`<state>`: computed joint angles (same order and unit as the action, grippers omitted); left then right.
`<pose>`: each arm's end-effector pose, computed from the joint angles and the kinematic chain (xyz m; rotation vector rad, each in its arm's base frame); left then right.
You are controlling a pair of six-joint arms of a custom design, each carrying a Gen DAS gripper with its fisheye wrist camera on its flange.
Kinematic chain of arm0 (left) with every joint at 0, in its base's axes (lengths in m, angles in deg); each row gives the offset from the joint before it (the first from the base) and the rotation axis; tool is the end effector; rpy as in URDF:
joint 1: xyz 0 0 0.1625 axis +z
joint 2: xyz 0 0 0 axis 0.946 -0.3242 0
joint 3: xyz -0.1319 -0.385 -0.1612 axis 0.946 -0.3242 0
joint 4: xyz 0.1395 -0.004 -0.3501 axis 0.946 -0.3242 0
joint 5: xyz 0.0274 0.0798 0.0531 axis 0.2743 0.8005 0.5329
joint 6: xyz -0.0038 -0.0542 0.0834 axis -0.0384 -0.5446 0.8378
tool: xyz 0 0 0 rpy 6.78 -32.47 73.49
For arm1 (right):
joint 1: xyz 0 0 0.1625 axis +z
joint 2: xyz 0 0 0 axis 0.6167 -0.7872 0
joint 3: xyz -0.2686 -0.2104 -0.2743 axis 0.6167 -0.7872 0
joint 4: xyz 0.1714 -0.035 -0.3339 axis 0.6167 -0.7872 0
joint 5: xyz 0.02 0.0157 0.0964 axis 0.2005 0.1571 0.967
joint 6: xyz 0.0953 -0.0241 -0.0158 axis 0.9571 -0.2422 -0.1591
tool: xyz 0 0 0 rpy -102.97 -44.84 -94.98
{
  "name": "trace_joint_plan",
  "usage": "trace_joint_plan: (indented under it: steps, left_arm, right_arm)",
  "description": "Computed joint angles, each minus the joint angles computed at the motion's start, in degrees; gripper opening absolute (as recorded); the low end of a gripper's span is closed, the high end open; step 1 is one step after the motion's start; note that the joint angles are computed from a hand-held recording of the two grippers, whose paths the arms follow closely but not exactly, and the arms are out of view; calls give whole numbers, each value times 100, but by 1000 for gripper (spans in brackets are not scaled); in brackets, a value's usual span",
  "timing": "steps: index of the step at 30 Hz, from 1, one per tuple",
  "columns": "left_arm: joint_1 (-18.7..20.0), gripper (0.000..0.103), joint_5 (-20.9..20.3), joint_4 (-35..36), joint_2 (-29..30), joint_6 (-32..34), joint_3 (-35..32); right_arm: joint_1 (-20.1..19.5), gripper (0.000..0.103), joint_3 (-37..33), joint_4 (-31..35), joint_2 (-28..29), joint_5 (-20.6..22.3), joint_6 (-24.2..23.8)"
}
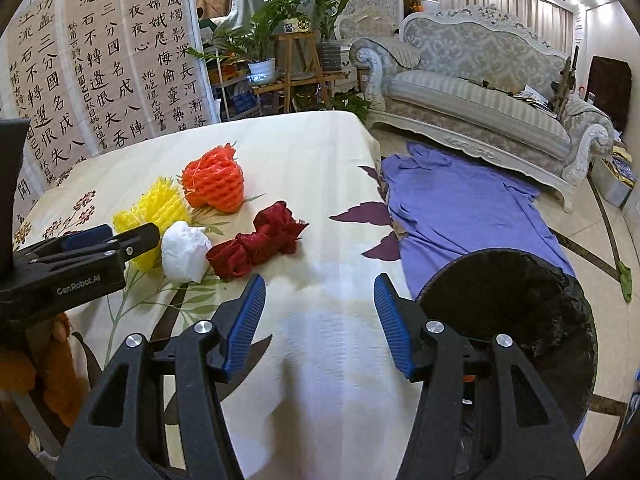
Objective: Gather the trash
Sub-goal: 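Withdraw both open tools from the bin back to the bed, then grasp the yellow foam net with the left tool while the right tool grasps the dark red cloth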
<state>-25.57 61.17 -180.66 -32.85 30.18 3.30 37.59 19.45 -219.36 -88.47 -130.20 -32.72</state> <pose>-0.3040 -0.6326 -0.1159 -0.2192 2.1022 -1.1129 -0.0450 -0.7032 0.2421 1.1750 -2.4156 0.5841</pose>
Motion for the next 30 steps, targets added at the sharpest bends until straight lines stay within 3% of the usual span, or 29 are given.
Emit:
trace_joint_plan:
  steps: [1,3,6,11,16,19,24,30]
  left_arm:
    - [1,62,-63,-164,10,109,20]
    - [35,51,-262,-562,4,436,93]
    - [14,49,-285,-952,5,663,210]
    - [-101,49,-101,-915,-64,426,420]
    - [-218,49,162,-331,-337,-478,844]
    - [-278,49,374,522,-595,-1416,1129]
    - [-297,49,533,2692,-977,-3370,1295]
    - [-244,49,412,2441,-1056,-3475,1501]
  right_arm:
    - [-5,55,23,-23,-4,-6,-14]
    - [3,55,34,-41,6,-26,-17]
    - [11,55,49,-66,16,-38,-31]
    - [40,55,131,-103,9,-30,-70]
    - [79,55,271,-112,-38,24,-171]
    - [111,55,326,-170,-9,19,-196]
    - [216,55,134,0,139,-17,106]
    - [385,55,-97,-190,454,-367,452]
